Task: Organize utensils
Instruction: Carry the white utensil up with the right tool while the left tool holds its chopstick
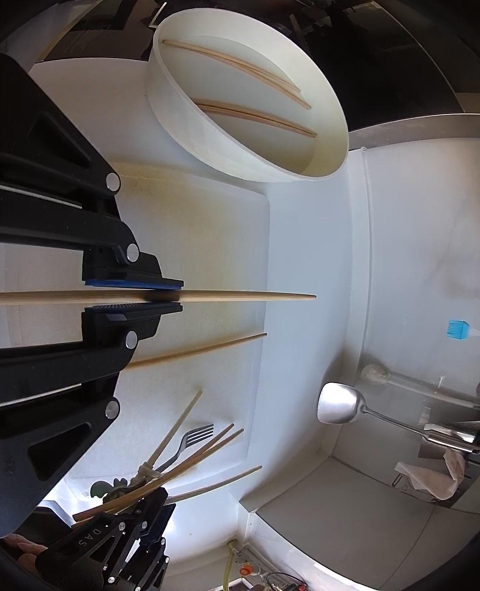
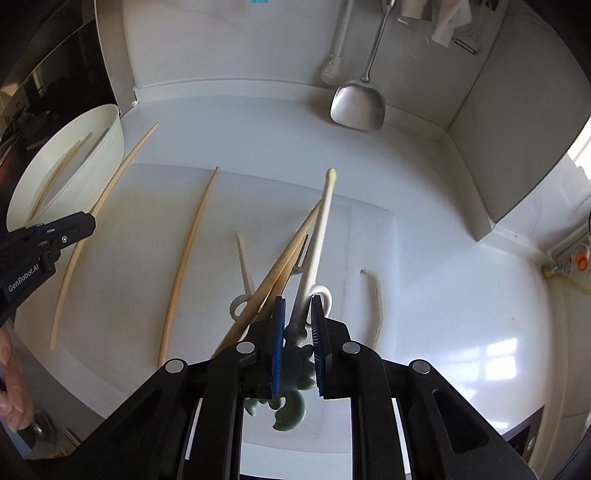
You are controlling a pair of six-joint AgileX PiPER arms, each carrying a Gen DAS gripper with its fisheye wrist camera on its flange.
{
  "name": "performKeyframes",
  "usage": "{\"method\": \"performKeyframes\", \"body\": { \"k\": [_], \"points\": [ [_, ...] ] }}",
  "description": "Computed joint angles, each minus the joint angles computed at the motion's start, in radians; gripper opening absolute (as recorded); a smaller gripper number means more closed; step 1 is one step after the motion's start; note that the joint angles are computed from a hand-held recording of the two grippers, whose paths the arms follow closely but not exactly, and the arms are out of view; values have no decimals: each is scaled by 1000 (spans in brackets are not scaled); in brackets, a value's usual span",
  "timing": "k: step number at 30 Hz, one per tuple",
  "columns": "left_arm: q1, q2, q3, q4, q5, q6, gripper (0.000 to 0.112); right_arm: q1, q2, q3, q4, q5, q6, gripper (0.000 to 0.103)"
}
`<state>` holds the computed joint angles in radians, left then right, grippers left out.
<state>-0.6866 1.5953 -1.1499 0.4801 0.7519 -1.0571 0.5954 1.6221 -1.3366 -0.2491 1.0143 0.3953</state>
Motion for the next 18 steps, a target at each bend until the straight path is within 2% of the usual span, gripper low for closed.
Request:
{"method": "performKeyframes", "body": {
  "k": [9,18],
  "points": [
    [14,-21,16,-4,-24,-6,7,75,33,-130,-87,105,-132,10],
    [34,-49,43,-5,-35,-2,7,134,24,-193,-165,141,-152,8]
  ]
}}
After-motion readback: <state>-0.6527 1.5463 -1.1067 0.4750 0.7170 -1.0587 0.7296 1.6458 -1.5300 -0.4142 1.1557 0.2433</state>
